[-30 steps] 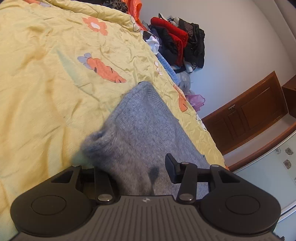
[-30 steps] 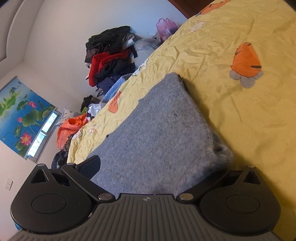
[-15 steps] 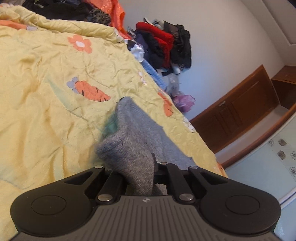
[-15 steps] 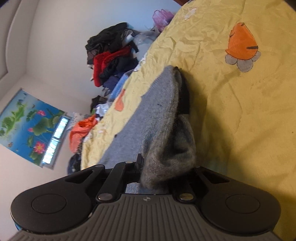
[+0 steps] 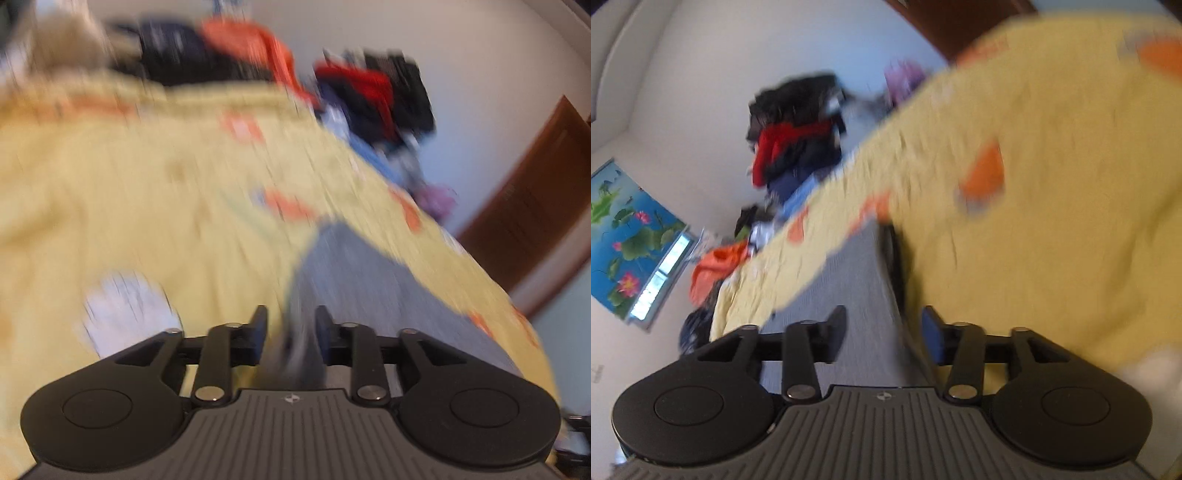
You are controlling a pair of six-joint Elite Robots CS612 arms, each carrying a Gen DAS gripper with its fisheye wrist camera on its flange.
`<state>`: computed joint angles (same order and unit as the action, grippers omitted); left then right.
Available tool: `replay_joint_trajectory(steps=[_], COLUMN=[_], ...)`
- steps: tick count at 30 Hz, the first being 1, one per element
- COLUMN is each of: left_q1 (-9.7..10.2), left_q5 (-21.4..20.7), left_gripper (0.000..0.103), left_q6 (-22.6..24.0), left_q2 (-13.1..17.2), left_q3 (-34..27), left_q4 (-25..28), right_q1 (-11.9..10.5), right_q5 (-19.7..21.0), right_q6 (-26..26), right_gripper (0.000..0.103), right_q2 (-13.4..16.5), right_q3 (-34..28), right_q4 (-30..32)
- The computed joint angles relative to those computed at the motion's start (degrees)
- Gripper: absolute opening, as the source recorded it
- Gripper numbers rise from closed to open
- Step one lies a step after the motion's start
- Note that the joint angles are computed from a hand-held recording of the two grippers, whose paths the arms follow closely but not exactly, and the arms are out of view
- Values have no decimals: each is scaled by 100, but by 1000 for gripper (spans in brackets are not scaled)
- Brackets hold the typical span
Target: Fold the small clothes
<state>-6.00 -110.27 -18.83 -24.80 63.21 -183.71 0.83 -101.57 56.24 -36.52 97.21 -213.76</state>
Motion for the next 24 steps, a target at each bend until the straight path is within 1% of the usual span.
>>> replay_joint_trajectory(steps=[1, 2, 3, 4, 6, 7, 8, 9, 10, 11, 12, 13, 14, 15, 17, 18, 19, 22, 24], left_q1=[-44, -83, -144, -231, -465, -578, -674, -745, -793, -822, -839, -843, -827, -799, -749, -748, -757, -785, -785], left_q5=[151, 105, 3, -50, 68, 168, 227, 263, 266, 258, 313, 374, 348, 267, 91, 88, 123, 218, 262], left_gripper=[36, 52, 74, 79, 79, 79, 79, 79, 79, 79, 79, 80, 81, 85, 90, 92, 93, 95, 95], left_q6=[-24, 53, 354, 889, 2089, 2685, 3155, 3397, 3531, 3627, 3618, 3580, 3574, 3596, 3552, 3557, 3563, 3550, 3523], left_q2=[38, 104, 167, 218, 367, 436, 506, 596, 683, 773, 866, 942, 1021, 1100, 1205, 1235, 1237, 1235, 1155], left_q3=[-57, -175, -333, -482, -750, -878, -1035, -1216, -1415, -1652, -1853, -1961, -2041, -2127, -2338, -2414, -2438, -2466, -2314], left_q4=[-396, -657, -695, -584, -429, -211, 135, 451, 850, 1372, 1726, 1845, 1850, 1791, 1934, 2000, 2029, 2050, 1940], right_q1=[10, 2, -15, -27, -41, -36, -31, -10, 26, 50, 67, 78, 99, 108, 64, 44, 36, 91, 86], right_q5=[-106, -71, 57, 212, 472, 507, 550, 470, 278, 143, 17, -141, -298, -399, -231, -154, -144, -366, -341], right_q6=[-309, -631, -941, -1253, -1895, -2197, -2572, -2933, -3183, -3366, -3463, -3509, -3599, -3797, -3639, -3582, -3576, -3776, -3741], right_gripper=[65, 80, 90, 95, 95, 95, 94, 92, 91, 91, 91, 91, 96, 100, 102, 103, 103, 103, 103], right_q2=[-1, 14, 49, 114, 327, 443, 562, 680, 784, 883, 958, 1025, 1078, 1130, 1115, 1118, 1124, 1174, 1172], right_q3=[-113, -263, -452, -678, -1228, -1558, -1869, -2180, -2465, -2726, -2923, -3080, -3124, -3127, -2992, -2978, -2999, -3143, -3112], right_q4=[1, 58, 196, 350, 718, 1057, 1418, 1846, 2280, 2710, 3121, 3500, 3639, 3538, 3244, 3199, 3224, 3494, 3425])
